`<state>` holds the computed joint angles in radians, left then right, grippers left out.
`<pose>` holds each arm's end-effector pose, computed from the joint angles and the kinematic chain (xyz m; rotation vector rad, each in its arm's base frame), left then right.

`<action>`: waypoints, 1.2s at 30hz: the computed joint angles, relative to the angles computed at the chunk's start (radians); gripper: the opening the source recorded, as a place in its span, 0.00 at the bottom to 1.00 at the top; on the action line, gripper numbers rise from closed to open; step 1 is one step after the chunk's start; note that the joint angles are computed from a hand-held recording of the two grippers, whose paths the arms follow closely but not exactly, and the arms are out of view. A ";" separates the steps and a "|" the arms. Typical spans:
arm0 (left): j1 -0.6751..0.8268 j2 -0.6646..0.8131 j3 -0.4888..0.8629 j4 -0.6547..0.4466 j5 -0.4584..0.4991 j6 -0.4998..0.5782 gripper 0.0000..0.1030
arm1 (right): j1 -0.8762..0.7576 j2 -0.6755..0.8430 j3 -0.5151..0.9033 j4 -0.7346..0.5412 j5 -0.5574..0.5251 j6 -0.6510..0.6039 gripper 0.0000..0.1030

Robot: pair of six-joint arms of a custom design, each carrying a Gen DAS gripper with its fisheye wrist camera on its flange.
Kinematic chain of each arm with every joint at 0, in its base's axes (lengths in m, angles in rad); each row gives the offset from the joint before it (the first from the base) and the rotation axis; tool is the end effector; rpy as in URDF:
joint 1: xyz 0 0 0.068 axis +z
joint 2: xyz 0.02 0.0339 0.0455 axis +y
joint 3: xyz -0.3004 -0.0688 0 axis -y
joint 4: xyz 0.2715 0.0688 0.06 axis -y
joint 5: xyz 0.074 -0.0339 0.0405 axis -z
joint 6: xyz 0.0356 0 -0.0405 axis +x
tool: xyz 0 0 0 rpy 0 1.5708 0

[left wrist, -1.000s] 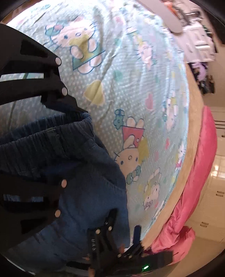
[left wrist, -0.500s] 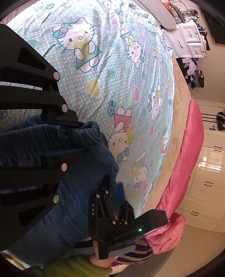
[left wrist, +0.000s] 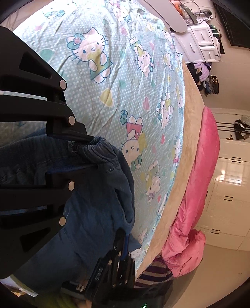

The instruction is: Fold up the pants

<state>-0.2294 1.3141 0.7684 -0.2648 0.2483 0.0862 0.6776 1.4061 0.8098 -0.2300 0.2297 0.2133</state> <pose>0.2723 -0.0726 0.2358 0.4905 2.3284 -0.3637 0.2409 0.1835 0.2271 -0.4417 2.3328 0.1521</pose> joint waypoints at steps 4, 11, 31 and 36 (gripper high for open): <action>-0.003 -0.080 -0.033 -0.031 0.015 0.008 0.20 | 0.093 -0.133 -0.073 -0.031 0.056 0.085 0.04; 0.008 -0.225 -0.107 -0.099 0.043 0.034 0.20 | 0.296 -0.226 -0.131 -0.133 0.150 0.274 0.04; 0.137 -0.406 -0.225 -0.323 0.074 0.165 0.22 | 0.758 -0.145 -0.116 -0.300 0.263 0.710 0.04; 0.244 -0.392 -0.220 -0.363 0.132 0.204 0.22 | 0.768 -0.086 -0.118 -0.266 0.219 0.697 0.04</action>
